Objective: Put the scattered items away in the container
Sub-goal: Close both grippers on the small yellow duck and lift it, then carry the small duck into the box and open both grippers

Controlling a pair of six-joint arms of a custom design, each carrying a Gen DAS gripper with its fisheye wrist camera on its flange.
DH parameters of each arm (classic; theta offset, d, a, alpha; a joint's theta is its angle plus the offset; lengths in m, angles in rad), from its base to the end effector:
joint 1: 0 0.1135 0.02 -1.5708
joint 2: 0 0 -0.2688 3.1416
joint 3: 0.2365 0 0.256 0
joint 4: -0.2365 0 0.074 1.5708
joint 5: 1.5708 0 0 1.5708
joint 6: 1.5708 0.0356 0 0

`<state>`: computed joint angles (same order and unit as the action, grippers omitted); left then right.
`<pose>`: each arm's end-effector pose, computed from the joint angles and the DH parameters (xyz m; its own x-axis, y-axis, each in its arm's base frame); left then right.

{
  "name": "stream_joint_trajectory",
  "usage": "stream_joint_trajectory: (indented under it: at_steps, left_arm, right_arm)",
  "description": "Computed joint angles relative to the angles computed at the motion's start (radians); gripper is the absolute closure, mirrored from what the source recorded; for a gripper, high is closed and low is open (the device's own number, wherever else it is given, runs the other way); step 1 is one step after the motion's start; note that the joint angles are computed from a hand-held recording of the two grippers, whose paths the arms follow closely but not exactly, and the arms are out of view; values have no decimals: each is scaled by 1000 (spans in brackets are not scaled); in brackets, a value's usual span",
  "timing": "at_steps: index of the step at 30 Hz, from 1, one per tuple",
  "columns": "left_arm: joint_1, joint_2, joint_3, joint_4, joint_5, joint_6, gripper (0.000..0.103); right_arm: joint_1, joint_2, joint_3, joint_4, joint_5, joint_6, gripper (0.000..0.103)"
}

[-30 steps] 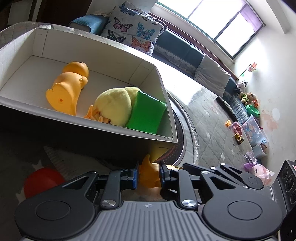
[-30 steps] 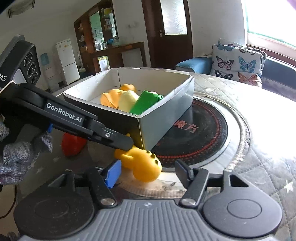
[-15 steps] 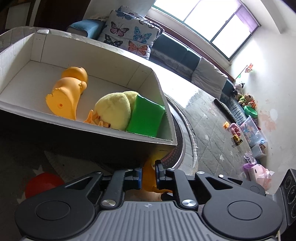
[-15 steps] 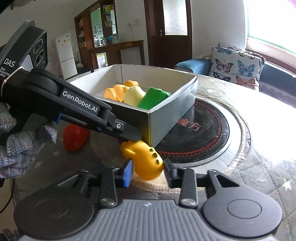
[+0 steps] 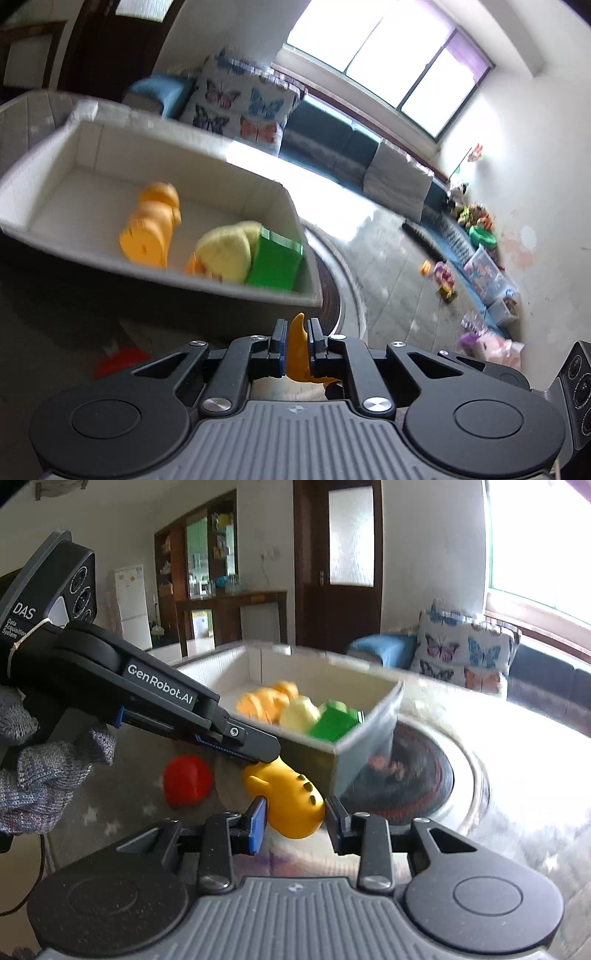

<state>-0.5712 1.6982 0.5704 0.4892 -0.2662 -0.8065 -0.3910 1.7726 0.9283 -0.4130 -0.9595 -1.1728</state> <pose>0.2591 -0.1554 0.1164 -0.5953 -0.4453 -0.6688 -0.1240 0.8733 -0.4711 0.3006 -0.0924 0.1408 -0.3273 -0.4374 -0.8376 -0.8164 0.5772 0.0176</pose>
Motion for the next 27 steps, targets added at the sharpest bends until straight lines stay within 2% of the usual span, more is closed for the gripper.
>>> stream_joint_trajectory:
  at_steps: [3, 7, 15, 20, 27]
  left_arm:
    - [28, -47, -4, -7, -14, 32, 91]
    - [100, -79, 16, -33, -4, 81, 91]
    - [260, 43, 134, -15, 113, 177, 91]
    - [316, 153, 218, -14, 183, 191, 91]
    - [353, 240, 252, 1, 223, 181, 91]
  right_arm:
    - [44, -45, -14, 57, -16, 84, 70]
    - [135, -77, -34, 199, 4, 229, 70]
    - [296, 0, 29, 396, 126, 479, 70]
    - [338, 83, 100, 415, 193, 548, 70]
    - [368, 134, 140, 417, 228, 544, 70]
